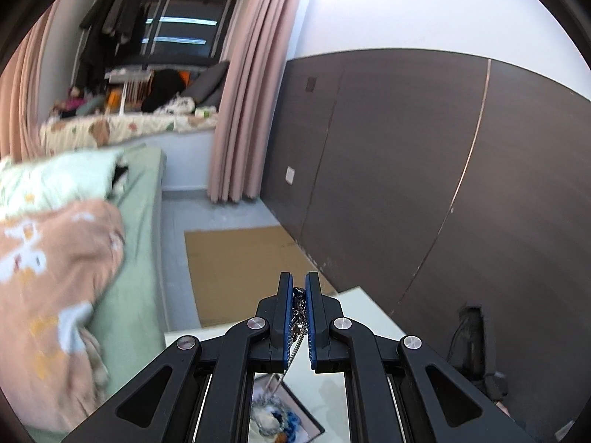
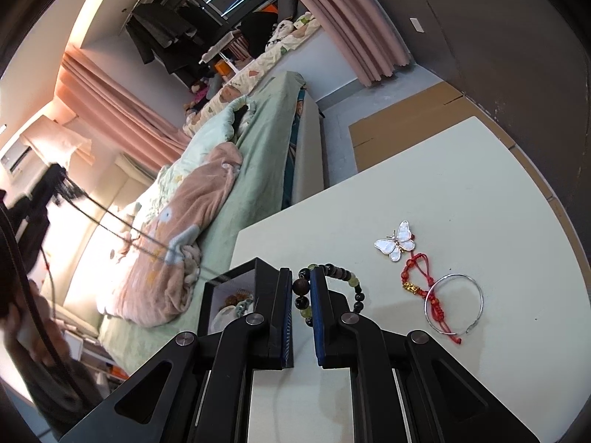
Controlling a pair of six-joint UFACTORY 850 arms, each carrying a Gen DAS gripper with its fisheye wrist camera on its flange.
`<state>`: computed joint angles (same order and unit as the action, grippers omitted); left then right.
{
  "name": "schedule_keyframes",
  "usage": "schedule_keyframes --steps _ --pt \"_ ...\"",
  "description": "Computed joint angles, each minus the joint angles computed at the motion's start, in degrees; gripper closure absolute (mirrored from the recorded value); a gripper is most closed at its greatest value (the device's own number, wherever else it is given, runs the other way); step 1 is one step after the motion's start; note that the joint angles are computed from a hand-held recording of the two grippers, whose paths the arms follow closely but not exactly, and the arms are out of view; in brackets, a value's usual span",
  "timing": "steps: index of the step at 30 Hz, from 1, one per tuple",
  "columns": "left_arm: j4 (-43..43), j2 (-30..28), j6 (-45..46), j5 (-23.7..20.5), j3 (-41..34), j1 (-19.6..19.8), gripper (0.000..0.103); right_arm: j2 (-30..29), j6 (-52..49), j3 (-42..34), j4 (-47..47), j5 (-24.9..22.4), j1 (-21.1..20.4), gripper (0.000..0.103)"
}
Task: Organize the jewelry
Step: 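Lift the silver chain toward the box with the left tool while the right grasps the black bead bracelet, then release the silver chain into the black box with the left tool while the right drops the bead bracelet in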
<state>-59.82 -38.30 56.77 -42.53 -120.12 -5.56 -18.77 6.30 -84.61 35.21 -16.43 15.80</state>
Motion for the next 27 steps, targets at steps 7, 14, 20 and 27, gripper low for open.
schedule_keyframes --steps 7,14,20,27 --pt "0.3 -3.9 -4.2 -4.4 0.3 0.4 0.095 -1.2 0.1 -1.8 -1.2 -1.0 0.7 0.091" --pt "5.0 -10.8 -14.3 -11.2 -7.2 1.5 0.094 -3.3 -5.1 -4.4 2.7 -1.7 1.8 0.091" --pt "4.0 -11.3 -17.2 -10.3 -6.9 3.3 0.022 -5.3 -10.2 -7.4 7.4 -1.6 3.2 0.091" --pt "5.0 -11.8 -20.1 -9.3 -8.0 5.0 0.022 -6.7 -18.7 -9.7 14.4 -0.5 5.5 0.091"
